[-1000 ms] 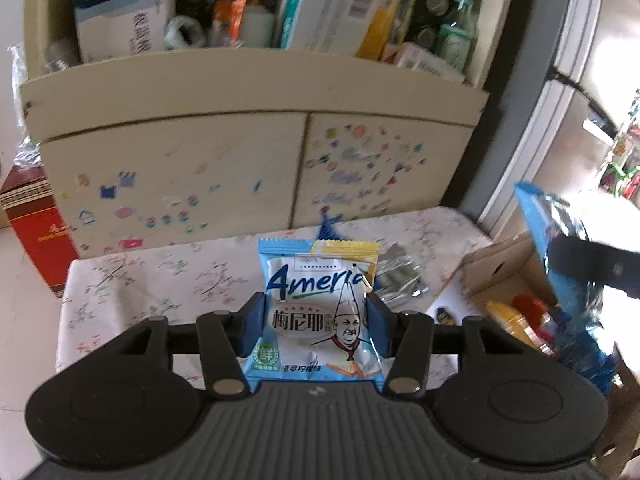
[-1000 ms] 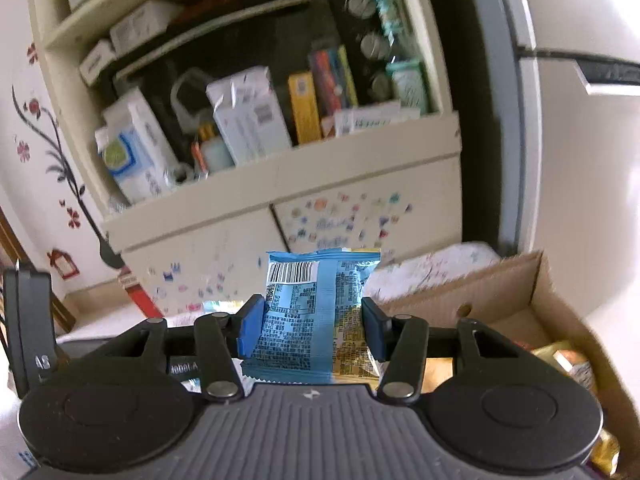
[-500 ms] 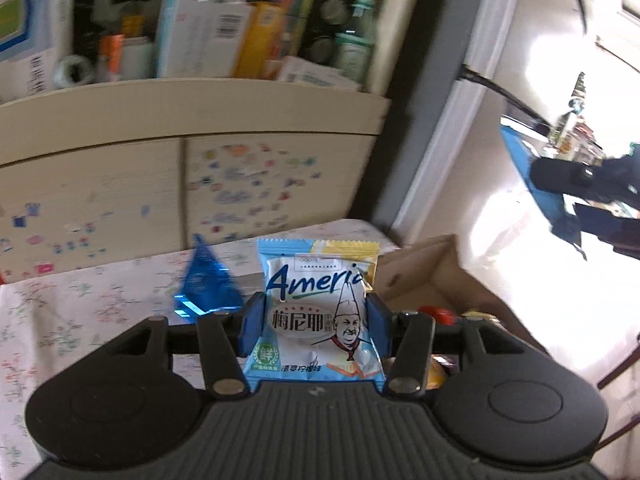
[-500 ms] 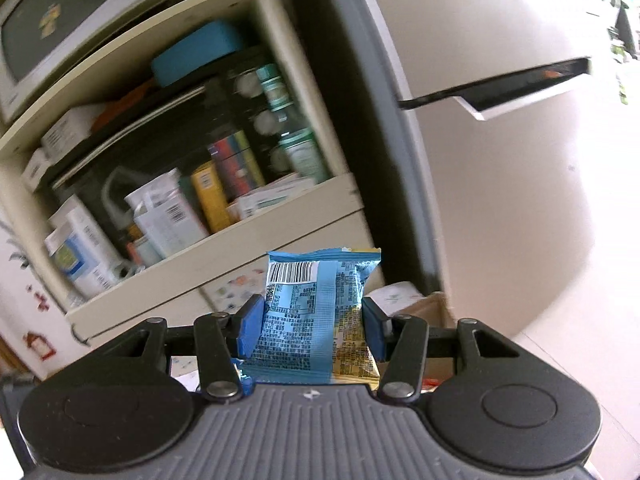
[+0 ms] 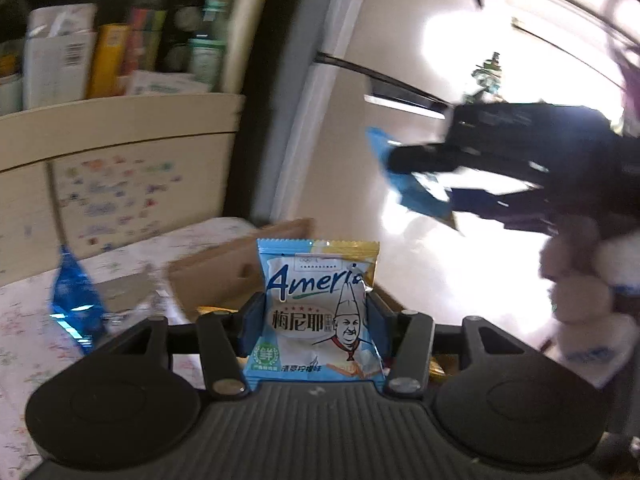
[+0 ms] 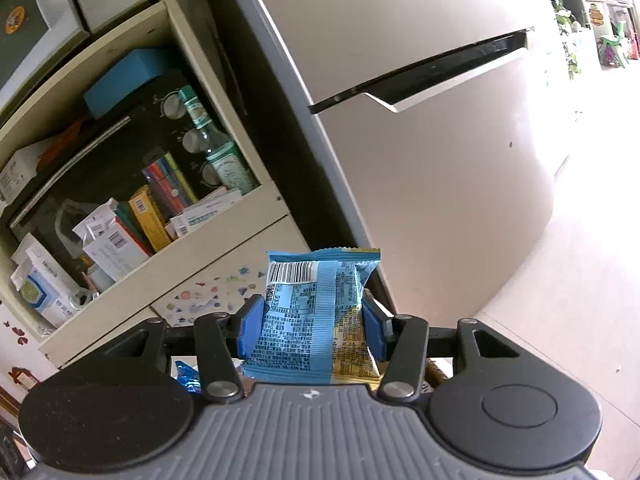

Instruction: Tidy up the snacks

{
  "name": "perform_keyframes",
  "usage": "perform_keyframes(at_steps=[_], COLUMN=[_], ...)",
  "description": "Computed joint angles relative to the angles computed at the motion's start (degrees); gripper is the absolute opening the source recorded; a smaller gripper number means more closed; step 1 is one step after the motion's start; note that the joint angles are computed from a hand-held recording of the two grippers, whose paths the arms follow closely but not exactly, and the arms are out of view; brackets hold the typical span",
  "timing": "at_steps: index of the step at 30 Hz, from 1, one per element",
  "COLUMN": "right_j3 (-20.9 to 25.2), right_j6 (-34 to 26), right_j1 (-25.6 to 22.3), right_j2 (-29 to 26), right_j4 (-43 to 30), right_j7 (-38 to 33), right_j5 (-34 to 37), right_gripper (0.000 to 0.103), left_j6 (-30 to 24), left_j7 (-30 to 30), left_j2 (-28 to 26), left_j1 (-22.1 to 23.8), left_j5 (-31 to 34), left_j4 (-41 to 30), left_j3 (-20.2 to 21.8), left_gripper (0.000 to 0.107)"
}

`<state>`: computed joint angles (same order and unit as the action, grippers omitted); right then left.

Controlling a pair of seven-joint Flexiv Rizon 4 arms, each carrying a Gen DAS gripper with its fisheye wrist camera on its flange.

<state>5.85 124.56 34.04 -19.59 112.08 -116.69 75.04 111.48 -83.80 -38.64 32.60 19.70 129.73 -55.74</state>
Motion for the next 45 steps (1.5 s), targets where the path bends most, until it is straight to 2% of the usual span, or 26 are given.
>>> perform_keyframes(at_steps=[7,9,10,11,14,18,27,36,45], right_j3=[-0.63,-0.04,0.43,1.05,2.96,4.06,5.81,8.06,8.48], right_j6=[-2.71,-3.6,-3.81,-3.9,-3.83,-3.08,-5.01,-6.14,-7.77], right_j1=[-1.05,-2.26,-2.97,-3.66,-5.43,-6.09,-7.84,-9.05,-8.96], right_j2=[0.8,0.88,0.86,0.82,0.65,0.21,-0.68,-1.59,-2.08], right_j4=[-1.76,-2.67,-3.1,-3.34,-3.56,-3.85,-6.47,-8.39,-9.66], right_j7=[-7.46,-9.89,-10.91,-11.37,-10.85,-10.25,-16.08,-19.13,-20.84], right_j5=[6.11,8.32,9.32,9.77,9.61,9.36,12.19,12.88,13.53], right_gripper=[0.058,0.058,0.06,0.06,0.069,0.07,0.075,0.079,0.08], left_j6=[-1.88,-2.27,-2.73,-2.62,-1.19,0.11,-0.34,-1.44,-1.4], left_j7=[3.75,3.96,3.83,3.74,3.67,2.69,-0.87,-4.21,-8.23], left_j2=[-2.72,-3.76,-4.99,-6.22,-6.92,-5.45,-1.83,1.96,6.91], left_j1=[-3.65,-4.09,-3.32,-2.27,-1.5,-2.11,-2.65,-0.69,-1.58], left_j5=[-0.19,-0.98,-1.29,-1.34,-1.06,-0.75,-1.93,-3.32,-6.46], left_j4=[-0.14,-0.31,-0.27,0.01,0.33,0.19,0.6,1.5,-0.14], left_j3=[1.03,0.98,-0.16,-1.37,-2.4,-0.98,1.98,3.76,10.74], left_gripper=[0.052,0.058,0.067,0.071,0.08,0.081,0.082,0.082,0.083])
